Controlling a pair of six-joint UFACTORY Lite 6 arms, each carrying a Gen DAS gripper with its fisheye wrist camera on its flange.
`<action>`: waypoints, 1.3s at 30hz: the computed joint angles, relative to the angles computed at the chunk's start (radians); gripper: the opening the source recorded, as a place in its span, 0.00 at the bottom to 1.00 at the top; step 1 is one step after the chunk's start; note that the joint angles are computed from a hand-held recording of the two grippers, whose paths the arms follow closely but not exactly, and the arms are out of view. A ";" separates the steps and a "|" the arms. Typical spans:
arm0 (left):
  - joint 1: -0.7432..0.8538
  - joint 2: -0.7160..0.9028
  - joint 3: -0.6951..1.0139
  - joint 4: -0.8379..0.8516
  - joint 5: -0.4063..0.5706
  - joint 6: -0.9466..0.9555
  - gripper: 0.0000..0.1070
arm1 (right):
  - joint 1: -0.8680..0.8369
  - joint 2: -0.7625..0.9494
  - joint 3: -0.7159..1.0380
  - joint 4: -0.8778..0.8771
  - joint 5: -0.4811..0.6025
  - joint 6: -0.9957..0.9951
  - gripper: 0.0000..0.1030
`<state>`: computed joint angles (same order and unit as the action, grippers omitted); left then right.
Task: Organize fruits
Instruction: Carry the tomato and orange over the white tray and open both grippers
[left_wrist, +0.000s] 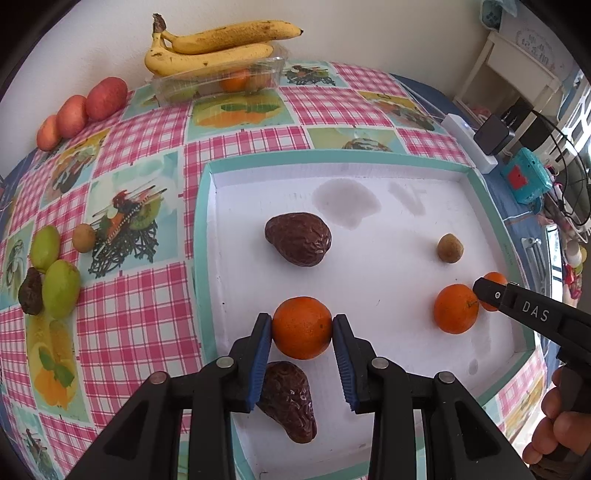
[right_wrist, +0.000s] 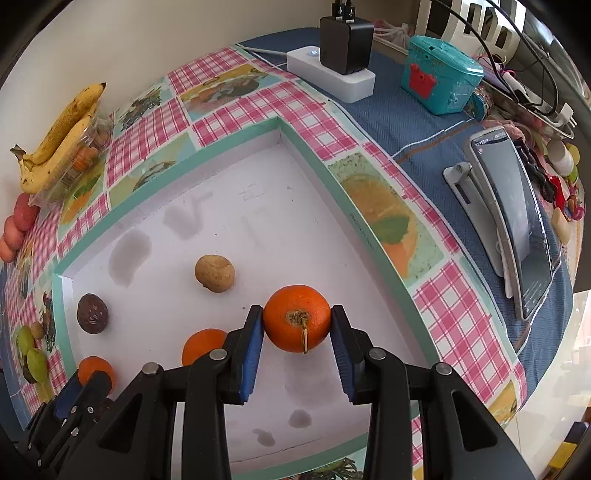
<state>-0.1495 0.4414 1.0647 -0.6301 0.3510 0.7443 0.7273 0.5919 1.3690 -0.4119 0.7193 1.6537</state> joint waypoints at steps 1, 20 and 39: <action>-0.003 0.005 0.001 0.004 -0.003 -0.004 0.34 | 0.000 0.001 0.000 0.003 0.001 -0.003 0.37; 0.021 -0.045 0.014 0.028 0.034 -0.032 0.56 | 0.003 0.024 0.039 -0.018 0.042 -0.015 0.57; 0.362 -0.008 0.201 0.533 0.053 -0.574 0.95 | 0.069 0.065 0.196 -0.072 0.080 -0.028 0.88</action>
